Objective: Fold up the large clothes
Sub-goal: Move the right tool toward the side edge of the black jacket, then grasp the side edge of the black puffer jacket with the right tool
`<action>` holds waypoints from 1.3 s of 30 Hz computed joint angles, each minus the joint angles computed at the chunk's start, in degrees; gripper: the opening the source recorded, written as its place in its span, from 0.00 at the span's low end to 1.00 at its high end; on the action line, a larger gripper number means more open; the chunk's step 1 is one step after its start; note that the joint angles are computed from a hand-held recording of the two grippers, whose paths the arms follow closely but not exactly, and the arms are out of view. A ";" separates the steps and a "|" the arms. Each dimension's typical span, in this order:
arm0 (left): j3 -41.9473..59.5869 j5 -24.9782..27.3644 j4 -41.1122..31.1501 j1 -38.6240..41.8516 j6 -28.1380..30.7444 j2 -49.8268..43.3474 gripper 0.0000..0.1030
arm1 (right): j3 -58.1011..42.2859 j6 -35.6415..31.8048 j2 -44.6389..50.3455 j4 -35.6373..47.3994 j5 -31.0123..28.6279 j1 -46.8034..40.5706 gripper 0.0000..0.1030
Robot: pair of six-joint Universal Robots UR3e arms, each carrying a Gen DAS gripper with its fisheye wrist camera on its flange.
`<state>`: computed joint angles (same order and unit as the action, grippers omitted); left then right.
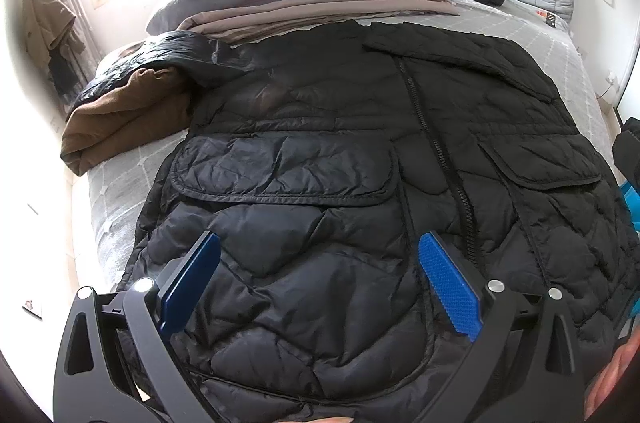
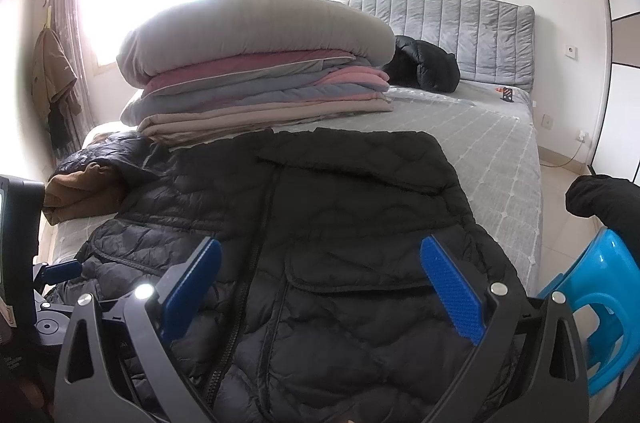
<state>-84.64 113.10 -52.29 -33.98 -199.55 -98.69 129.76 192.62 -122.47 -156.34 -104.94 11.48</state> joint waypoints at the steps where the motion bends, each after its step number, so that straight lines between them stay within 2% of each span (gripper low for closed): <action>1: -0.17 0.08 0.04 -0.09 -0.09 0.08 0.93 | 0.11 -0.09 -0.04 -0.13 0.20 -0.13 0.94; 12: 2.00 -0.60 -1.35 0.59 0.41 -0.90 0.93 | -0.37 -0.52 0.28 -0.45 0.02 0.05 0.93; 15: 1.48 -0.97 -0.90 0.73 0.25 -0.70 0.93 | -2.06 -2.68 -1.83 0.18 0.52 -2.05 0.94; 18: 1.47 -2.62 -1.35 1.52 0.18 -0.46 0.93 | -6.65 -8.31 -0.97 2.77 4.92 -7.40 0.94; 23: 1.40 -3.18 -1.41 1.85 0.22 -0.48 0.93 | -20.32 -18.96 12.28 8.55 12.81 -15.23 0.93; 25: 1.22 -3.63 -1.46 2.07 -0.11 -0.40 0.93 | -24.81 -21.38 19.49 7.35 11.60 -14.52 0.93; 29: 2.26 -5.01 -2.88 3.01 0.23 -0.47 0.93 | -36.36 -27.85 37.83 1.71 1.52 -7.82 0.93; 31: 2.14 -5.60 -3.35 3.56 0.56 -0.29 0.93 | -43.78 -31.60 46.81 1.25 -0.53 -6.27 0.93; 33: 1.79 -6.50 -3.70 4.26 0.69 0.09 0.93 | -52.13 -34.53 55.28 3.62 -0.05 -6.09 0.93; 36: 1.04 -9.12 -4.22 6.19 1.09 1.10 0.93 | -63.00 -35.46 64.38 9.21 0.84 -6.54 0.93; 39: 0.31 -11.81 -4.56 7.75 1.57 1.99 0.93 | -76.51 -38.10 75.10 14.08 -1.27 -5.69 0.93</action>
<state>-84.33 101.29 -56.85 -26.24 -197.99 -96.70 53.25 154.52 -47.37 -142.26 -106.21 5.79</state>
